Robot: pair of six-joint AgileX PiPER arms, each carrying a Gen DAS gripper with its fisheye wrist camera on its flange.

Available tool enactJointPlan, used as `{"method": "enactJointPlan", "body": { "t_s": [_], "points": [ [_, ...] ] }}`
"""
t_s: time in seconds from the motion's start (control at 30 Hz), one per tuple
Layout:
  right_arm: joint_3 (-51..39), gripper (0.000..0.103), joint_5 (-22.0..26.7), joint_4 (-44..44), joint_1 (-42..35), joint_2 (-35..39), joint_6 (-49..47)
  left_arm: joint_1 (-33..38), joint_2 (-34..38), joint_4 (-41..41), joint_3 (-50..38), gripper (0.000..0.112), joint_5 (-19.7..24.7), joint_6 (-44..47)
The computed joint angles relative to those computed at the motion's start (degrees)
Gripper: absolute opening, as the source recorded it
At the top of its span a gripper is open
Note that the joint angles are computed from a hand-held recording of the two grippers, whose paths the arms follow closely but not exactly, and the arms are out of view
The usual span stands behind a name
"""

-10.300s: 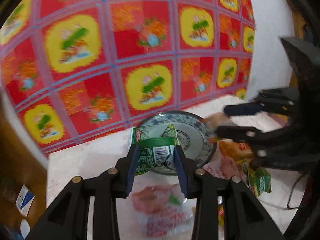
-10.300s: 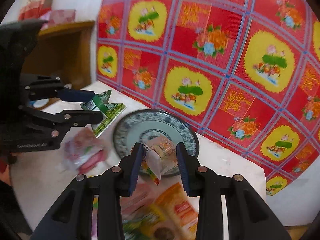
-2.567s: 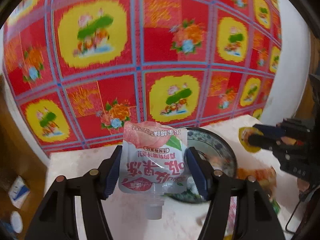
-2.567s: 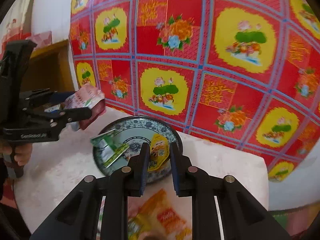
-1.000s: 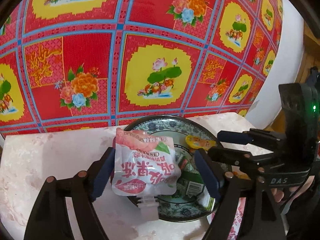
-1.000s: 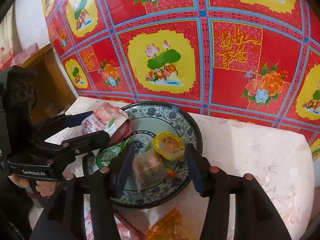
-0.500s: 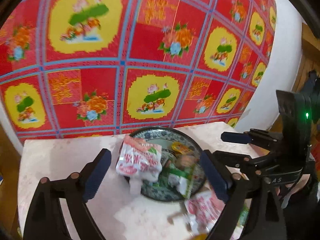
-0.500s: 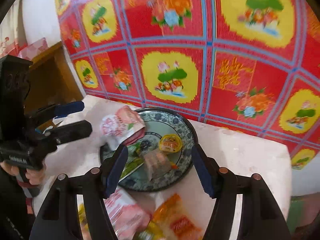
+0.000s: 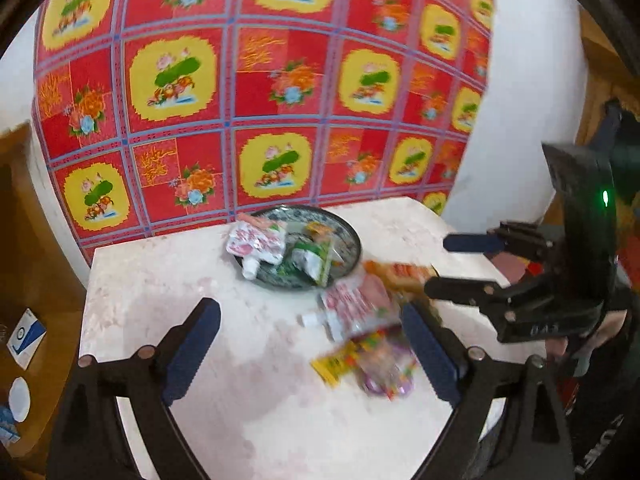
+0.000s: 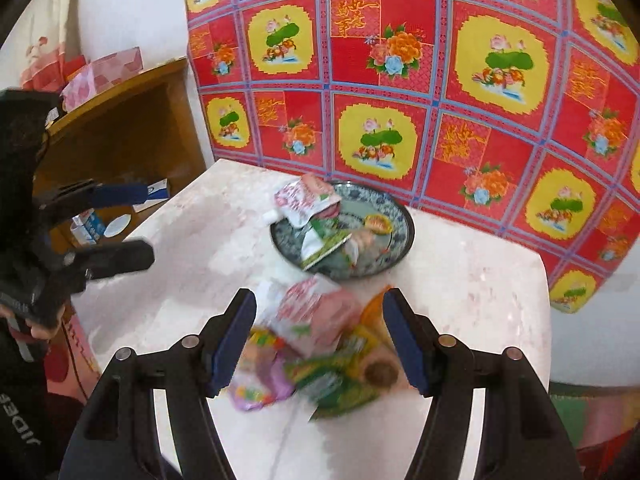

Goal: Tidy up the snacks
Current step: 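Open both grippers to release the pouch and jelly cup onto the plate, then move the left gripper to the pile and grasp the clear wrapped snack bar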

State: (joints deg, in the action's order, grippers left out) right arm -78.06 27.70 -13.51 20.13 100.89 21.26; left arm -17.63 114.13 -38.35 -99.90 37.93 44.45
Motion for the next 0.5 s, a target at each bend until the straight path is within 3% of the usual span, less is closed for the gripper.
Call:
{"method": "enactJointPlan", "body": {
  "t_s": [0.07, 0.23, 0.37, 0.5],
  "points": [
    [2.9, 0.067, -0.5, -3.5, 1.4, -2.1, 3.9, -1.2, -3.4, -1.5, 7.4, 0.095, -4.5, 3.9],
    [11.0, 0.067, -3.3, -12.9, 4.8, -6.1, 15.9, -2.6, -6.1, -8.8, 18.4, 0.095, -9.4, 13.0],
    [18.8, 0.067, -6.2, -34.3, 8.3, -6.9, 38.8, -4.2, -6.6, -20.0, 26.9, 0.095, -19.1, 24.5],
    [25.6, 0.067, -4.0, -55.8, 12.2, -6.5, 61.7, -3.0, -4.9, -29.1, 28.8, 0.095, -18.0, 32.6]
  ]
}}
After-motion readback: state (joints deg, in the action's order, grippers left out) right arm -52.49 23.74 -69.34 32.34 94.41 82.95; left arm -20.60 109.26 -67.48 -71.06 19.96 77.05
